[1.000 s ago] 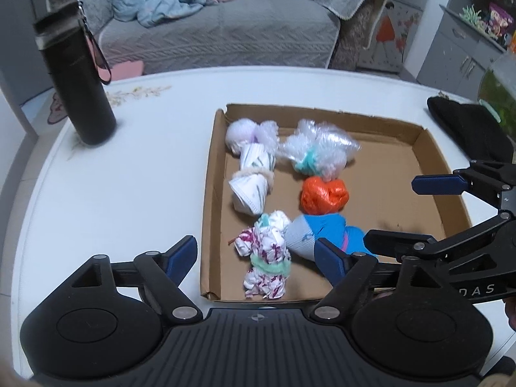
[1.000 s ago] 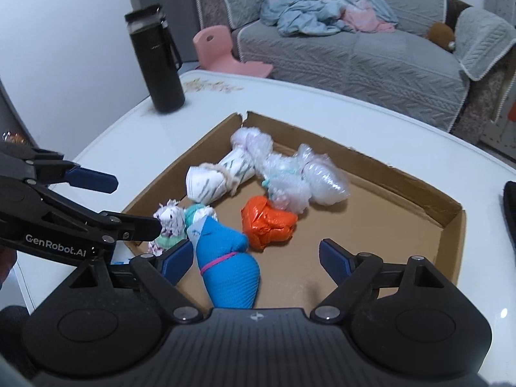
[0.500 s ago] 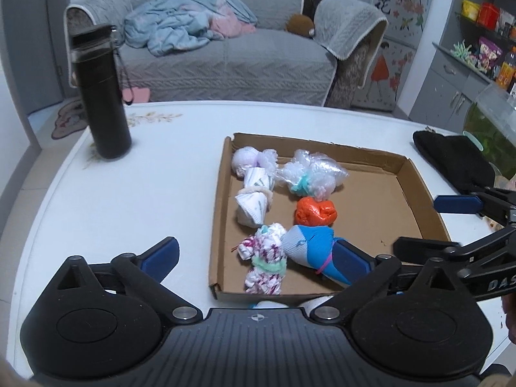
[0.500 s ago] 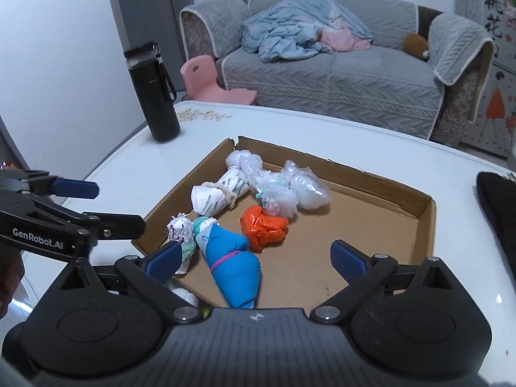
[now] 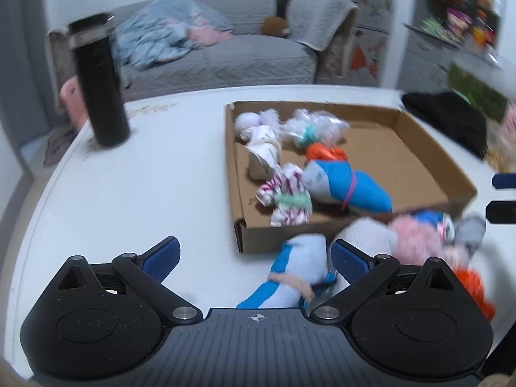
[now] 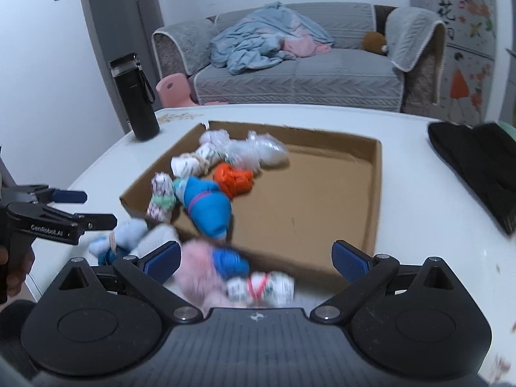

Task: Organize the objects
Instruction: 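Grasp the blue-white sock bundle with the left gripper while the right grasps an orange plastic bundle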

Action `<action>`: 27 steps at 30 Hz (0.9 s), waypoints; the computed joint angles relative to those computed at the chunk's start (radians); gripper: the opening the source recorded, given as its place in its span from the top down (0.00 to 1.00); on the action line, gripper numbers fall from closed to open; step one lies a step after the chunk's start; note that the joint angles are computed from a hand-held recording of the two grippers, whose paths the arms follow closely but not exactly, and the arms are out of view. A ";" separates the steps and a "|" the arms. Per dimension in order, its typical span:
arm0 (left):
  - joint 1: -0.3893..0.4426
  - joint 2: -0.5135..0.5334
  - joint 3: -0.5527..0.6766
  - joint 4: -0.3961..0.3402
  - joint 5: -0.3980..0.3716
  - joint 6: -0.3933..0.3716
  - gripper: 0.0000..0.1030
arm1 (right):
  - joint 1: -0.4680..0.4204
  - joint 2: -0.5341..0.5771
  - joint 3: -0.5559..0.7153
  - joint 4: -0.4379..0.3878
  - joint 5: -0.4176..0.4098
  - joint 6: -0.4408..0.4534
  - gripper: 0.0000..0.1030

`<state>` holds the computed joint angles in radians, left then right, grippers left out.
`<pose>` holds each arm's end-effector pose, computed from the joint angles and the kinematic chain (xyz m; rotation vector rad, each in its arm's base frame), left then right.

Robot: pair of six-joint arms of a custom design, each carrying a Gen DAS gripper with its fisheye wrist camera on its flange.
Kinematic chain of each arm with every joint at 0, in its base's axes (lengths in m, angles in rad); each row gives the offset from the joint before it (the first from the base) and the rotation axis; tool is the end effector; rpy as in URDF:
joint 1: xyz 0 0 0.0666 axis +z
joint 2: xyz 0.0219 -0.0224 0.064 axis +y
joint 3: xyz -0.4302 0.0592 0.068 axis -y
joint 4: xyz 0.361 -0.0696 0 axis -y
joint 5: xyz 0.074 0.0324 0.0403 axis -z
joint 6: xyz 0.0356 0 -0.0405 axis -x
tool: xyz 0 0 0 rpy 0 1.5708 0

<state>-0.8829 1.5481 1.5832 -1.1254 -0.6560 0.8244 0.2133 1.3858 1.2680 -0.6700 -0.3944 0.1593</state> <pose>0.3263 -0.3635 0.4842 -0.1268 2.3484 0.0914 0.4305 0.1068 0.4477 -0.6195 2.2507 0.4906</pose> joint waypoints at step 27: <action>0.040 -0.055 -0.212 0.304 0.217 -0.334 0.40 | 0.120 -0.167 -0.358 0.303 0.199 -0.022 0.58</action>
<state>-0.8427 1.4930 1.3717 -0.8210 -0.4386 0.4907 0.3330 1.2185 0.9097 -0.3670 -0.1955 0.1375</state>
